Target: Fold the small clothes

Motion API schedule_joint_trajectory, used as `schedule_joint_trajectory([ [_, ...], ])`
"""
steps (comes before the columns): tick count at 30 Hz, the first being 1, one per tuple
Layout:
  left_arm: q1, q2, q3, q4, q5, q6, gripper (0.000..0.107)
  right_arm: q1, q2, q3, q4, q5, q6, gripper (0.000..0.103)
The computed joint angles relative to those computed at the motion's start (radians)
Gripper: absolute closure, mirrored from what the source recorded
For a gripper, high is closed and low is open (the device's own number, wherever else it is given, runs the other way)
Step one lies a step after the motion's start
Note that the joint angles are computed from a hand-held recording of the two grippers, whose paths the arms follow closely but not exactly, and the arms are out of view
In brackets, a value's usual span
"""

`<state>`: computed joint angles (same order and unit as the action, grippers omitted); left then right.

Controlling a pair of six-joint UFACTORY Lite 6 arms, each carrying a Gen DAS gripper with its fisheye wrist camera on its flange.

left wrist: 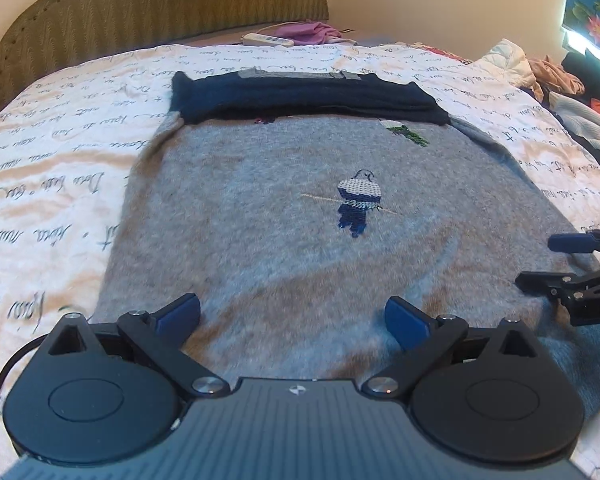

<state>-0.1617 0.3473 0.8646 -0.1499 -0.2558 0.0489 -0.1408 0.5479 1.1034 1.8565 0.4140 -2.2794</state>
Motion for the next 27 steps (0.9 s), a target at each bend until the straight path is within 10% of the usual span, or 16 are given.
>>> schedule_joint_trajectory([
  [9,0.294,-0.379,-0.376,0.712,0.035,-0.755,0.009,-0.337,-0.163,-0.129,-0.415,0.17,0.362,0.018],
  [17,0.641,-0.339,-0.417,1.544,-0.468,-1.494,0.009,-0.592,0.09,0.158,-0.82,0.608,0.857,0.018],
  [21,0.76,-0.23,-0.346,1.674,-0.613,-1.656,0.023,-0.599,0.194,0.25,-0.81,0.708,0.953,0.02],
  [23,0.779,-0.217,-0.322,1.719,-0.598,-1.704,0.049,-0.593,0.207,0.264,-0.809,0.713,0.968,0.034],
  [24,0.792,-0.213,-0.304,1.764,-0.591,-1.738,0.053,-0.586,0.214,0.272,-0.824,0.707,0.982,0.057],
  [27,0.803,-0.215,-0.294,1.823,-0.595,-1.755,0.058,-0.584,0.235,0.284,-0.836,0.708,0.98,0.07],
])
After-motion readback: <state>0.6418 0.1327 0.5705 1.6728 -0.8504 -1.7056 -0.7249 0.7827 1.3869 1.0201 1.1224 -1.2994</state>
